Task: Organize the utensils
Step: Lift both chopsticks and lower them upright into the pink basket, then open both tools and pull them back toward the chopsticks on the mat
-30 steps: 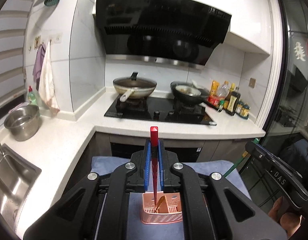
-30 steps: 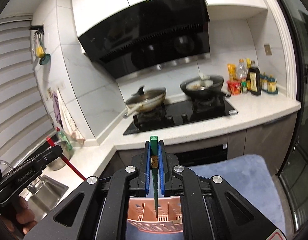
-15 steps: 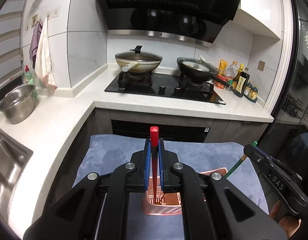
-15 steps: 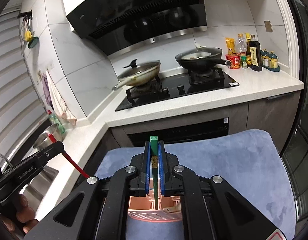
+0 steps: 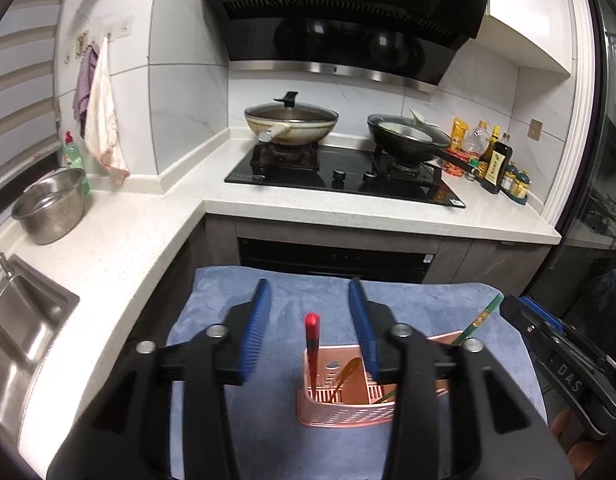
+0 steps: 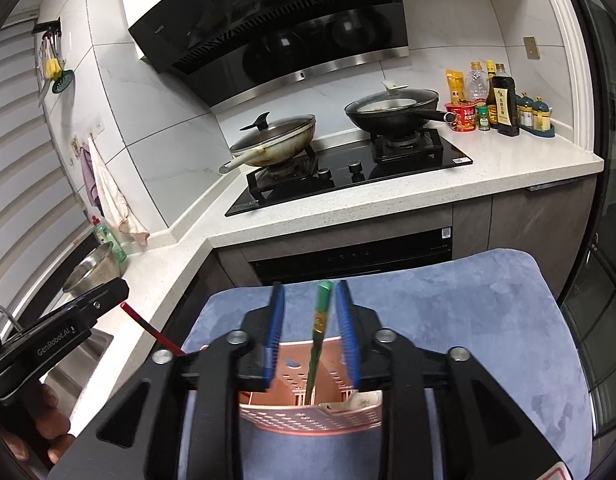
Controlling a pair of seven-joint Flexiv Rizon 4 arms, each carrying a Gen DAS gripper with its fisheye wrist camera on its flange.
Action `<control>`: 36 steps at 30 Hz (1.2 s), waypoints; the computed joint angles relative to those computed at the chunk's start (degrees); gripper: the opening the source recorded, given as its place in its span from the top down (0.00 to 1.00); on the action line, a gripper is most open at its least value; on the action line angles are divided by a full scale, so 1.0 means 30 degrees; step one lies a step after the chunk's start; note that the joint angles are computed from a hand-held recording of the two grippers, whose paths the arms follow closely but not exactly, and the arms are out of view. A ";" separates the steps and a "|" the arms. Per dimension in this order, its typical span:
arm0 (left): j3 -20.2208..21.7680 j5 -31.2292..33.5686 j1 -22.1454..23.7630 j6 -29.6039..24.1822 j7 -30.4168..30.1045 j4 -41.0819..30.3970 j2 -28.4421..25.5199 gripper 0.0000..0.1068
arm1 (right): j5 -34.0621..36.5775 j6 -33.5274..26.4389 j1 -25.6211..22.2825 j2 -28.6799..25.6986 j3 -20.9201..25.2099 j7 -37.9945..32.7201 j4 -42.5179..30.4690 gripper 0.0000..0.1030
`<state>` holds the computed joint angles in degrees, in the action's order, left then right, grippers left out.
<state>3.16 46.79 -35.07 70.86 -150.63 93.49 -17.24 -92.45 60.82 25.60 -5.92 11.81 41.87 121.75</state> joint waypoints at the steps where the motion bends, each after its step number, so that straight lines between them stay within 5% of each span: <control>1: 0.0018 0.0036 -0.0024 -0.0016 -0.0016 0.0086 0.0104 0.63 | 0.0083 -0.0105 0.0041 0.0112 0.0070 -0.0093 0.0084 0.71; 10: -0.0554 0.0953 0.0173 -0.0474 -0.0936 0.1913 0.1893 0.60 | 0.1512 -0.1501 0.0762 0.1511 0.1084 -0.0818 0.1400 0.68; 21: -0.2815 0.2414 0.1127 -0.1001 -0.2802 0.6359 0.4827 0.57 | 0.5069 -0.3481 0.2861 0.3165 0.3370 -0.0839 0.3971 0.65; 30: -0.4505 0.2435 0.1721 -0.0694 -0.4381 1.0181 0.5797 0.57 | 0.8601 -0.4918 0.6075 0.2036 0.4968 0.0505 0.5248 0.65; 36: -0.4841 0.2295 0.1544 -0.0508 -0.5387 1.1911 0.5406 0.57 | 0.9306 -0.4146 0.7980 0.0000 0.4716 0.2114 0.5386 0.65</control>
<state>-11.37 53.68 -30.44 69.33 -166.80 129.22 -1.03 -64.53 48.38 49.55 -5.92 25.96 48.21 137.91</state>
